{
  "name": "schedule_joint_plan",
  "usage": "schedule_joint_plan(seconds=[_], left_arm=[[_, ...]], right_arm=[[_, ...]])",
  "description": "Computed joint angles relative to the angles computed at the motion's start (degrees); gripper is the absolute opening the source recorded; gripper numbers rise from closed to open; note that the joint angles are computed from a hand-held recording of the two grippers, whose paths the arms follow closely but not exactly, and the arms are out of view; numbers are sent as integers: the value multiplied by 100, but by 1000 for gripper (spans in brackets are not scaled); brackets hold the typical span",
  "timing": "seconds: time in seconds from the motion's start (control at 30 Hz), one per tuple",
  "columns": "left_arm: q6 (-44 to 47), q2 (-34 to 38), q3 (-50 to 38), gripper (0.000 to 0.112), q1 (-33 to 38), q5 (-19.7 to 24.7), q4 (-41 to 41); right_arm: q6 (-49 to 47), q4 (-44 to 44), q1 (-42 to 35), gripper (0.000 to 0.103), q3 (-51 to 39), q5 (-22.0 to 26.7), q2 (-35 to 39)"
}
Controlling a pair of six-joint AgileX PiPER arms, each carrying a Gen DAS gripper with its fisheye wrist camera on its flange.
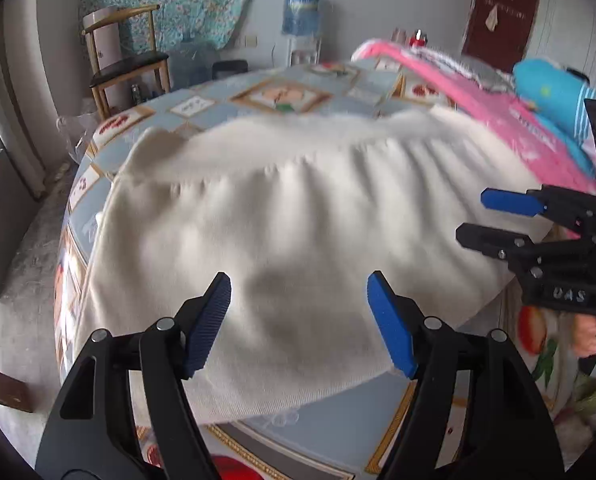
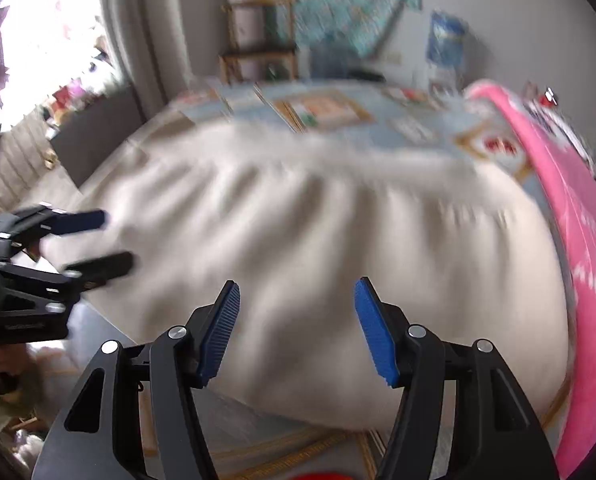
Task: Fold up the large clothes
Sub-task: 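Press and smooth the folded jacket's edge with both open grippers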
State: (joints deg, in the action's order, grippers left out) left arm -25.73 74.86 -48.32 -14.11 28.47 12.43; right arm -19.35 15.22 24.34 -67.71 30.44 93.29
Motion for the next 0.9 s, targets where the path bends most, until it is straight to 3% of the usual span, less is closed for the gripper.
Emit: schedule_joint_plan(seconds=[0.13, 0.23, 0.27, 0.33, 0.43, 0.47, 0.6, 0.7, 0.83, 0.9], left_arm=[[-452, 670, -336, 67, 134, 236, 314], [-752, 603, -204, 68, -27, 272, 816], [-521, 566, -218, 68, 38, 279, 629], [18, 499, -298, 68, 291, 129, 125], [-188, 985, -996, 69, 617, 328, 275], [-43, 1202, -1245, 74, 794, 326, 0], [-316, 2339, -2164, 80, 1169, 733, 52], [-388, 2286, -2242, 80, 1035, 1007, 184], [-209, 1530, -1701, 80, 1183, 898, -154], [-303, 1317, -1441, 80, 1257, 882, -30]], right_arm=[[18, -83, 279, 58, -42, -94, 383], [-144, -184, 269, 59, 74, -52, 417], [-293, 16, 132, 59, -149, 264, 420], [-361, 232, -120, 59, -449, 273, 338], [291, -196, -336, 61, -1482, 455, 787], [462, -239, -406, 61, -1908, 588, 1065], [1122, -704, -468, 64, -3741, 1723, 2565], [1072, -703, -525, 65, -3888, 2049, 2588], [1044, -697, -1020, 66, -3013, 1535, 1715], [1443, -986, -1358, 66, -2985, 1498, 1751]])
